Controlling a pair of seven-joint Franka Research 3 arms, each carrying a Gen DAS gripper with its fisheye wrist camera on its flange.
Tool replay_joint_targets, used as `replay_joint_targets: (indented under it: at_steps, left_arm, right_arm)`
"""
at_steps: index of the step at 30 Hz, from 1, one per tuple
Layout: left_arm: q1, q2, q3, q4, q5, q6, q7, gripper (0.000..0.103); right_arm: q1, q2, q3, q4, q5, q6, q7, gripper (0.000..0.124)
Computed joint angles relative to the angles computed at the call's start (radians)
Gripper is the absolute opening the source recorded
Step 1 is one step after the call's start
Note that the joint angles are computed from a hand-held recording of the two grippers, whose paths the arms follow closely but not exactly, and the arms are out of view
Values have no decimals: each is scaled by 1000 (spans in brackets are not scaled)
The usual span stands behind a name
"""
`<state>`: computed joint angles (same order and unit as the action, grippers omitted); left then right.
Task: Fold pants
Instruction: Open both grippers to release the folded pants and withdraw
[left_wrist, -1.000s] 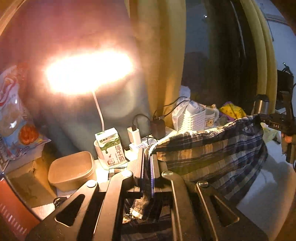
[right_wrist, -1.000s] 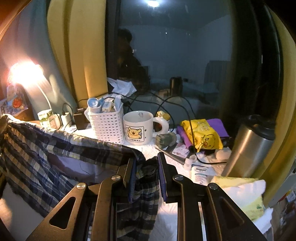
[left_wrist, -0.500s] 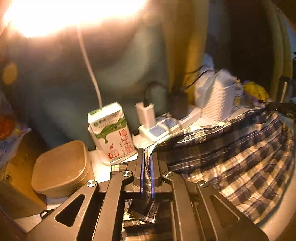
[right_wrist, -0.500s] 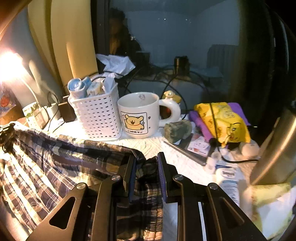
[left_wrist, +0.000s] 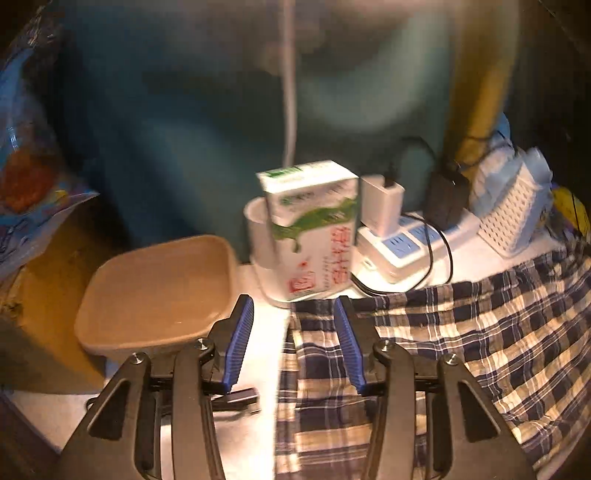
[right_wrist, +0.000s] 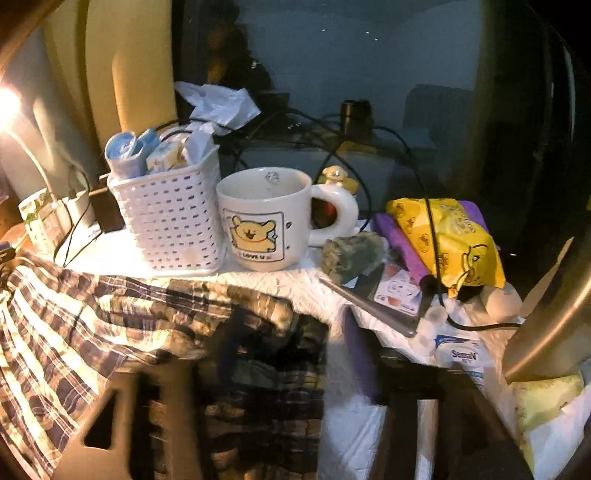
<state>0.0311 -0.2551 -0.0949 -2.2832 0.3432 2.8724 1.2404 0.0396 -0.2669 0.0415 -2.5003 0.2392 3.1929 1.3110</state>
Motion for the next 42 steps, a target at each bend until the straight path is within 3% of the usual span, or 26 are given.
replay_joint_targets:
  at_steps: [4, 6, 10, 19, 25, 28, 33, 39, 42]
  left_arm:
    - [-23, -73, 27, -46, -49, -21, 42, 48]
    - [-61, -121, 61, -82, -113, -44, 87, 54]
    - [-136, -233, 124, -173, -248, -89, 176, 57]
    - [-182, -444, 124, -327, -352, -208, 190, 57]
    - [-334, -560, 127, -422, -462, -246, 200, 57]
    - [-385, -565, 91, -450, -467, -213, 210, 57]
    - [-390, -522, 8, -441, -393, -173, 172, 57]
    - [-332, -425, -67, -395, -279, -189, 70, 57]
    - [-321, -402, -84, -381, -230, -209, 38, 57]
  right_arm:
    - [-8, -39, 7, -21, 5, 21, 2, 78]
    - [-8, -65, 5, -35, 10, 16, 4, 78]
    - [27, -121, -33, -78, 36, 4, -3, 78]
    - [-23, -313, -17, -238, 43, -95, 20, 78]
    - [-54, -431, -18, -333, 25, -177, 38, 78]
    - [-48, -476, -31, -366, 19, -212, 32, 78]
    - [-26, -538, -63, -404, 19, -241, 5, 78]
    - [34, -544, -122, -416, 61, -239, -54, 77]
    - [100, -525, -173, -401, 107, -240, -93, 66]
